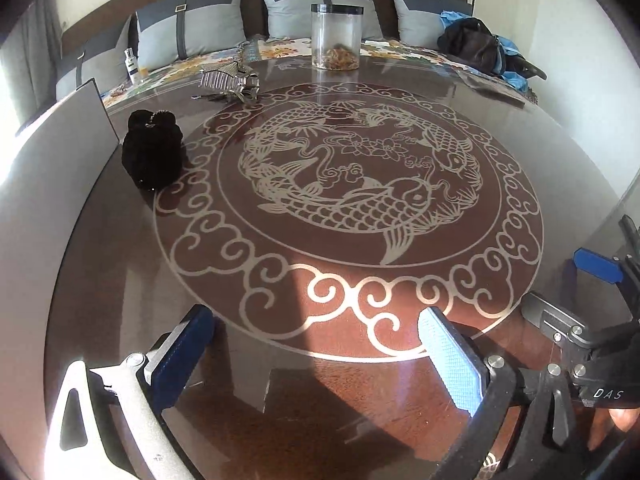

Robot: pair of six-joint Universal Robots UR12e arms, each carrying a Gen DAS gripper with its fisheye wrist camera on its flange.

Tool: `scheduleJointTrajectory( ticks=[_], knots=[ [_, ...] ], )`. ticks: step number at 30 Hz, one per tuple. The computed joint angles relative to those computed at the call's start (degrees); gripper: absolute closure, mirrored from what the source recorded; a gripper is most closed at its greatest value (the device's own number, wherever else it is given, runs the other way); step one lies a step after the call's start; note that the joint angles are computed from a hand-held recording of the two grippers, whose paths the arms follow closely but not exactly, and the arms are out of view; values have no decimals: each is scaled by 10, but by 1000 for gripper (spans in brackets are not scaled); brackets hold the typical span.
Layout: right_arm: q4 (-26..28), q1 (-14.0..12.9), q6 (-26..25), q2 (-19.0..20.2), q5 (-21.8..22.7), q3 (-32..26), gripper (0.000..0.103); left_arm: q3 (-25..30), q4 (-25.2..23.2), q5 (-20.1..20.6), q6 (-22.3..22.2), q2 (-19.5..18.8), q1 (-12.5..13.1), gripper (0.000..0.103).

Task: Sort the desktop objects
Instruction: 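Lower the left tool onto the black velvet pouch and close on it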

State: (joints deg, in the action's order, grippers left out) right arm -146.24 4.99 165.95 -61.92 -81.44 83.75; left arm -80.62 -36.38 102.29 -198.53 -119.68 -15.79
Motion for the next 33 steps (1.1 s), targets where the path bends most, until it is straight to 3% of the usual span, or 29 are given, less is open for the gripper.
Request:
scheduleJointTrajectory(
  ticks=[23, 29, 30, 33],
  knots=[
    [0, 1, 0, 0, -2, 0, 0, 4, -2, 5, -4, -2, -1, 0],
    [0, 0, 0, 0, -2, -1, 0, 0, -1, -22, -7, 3, 8, 0],
    [0, 0, 0, 0, -2, -1, 0, 4, -8, -17, -19, 3, 11, 0],
    [0, 1, 0, 0, -2, -1, 0, 26, -8, 51, -47, -6, 20, 0]
  ],
)
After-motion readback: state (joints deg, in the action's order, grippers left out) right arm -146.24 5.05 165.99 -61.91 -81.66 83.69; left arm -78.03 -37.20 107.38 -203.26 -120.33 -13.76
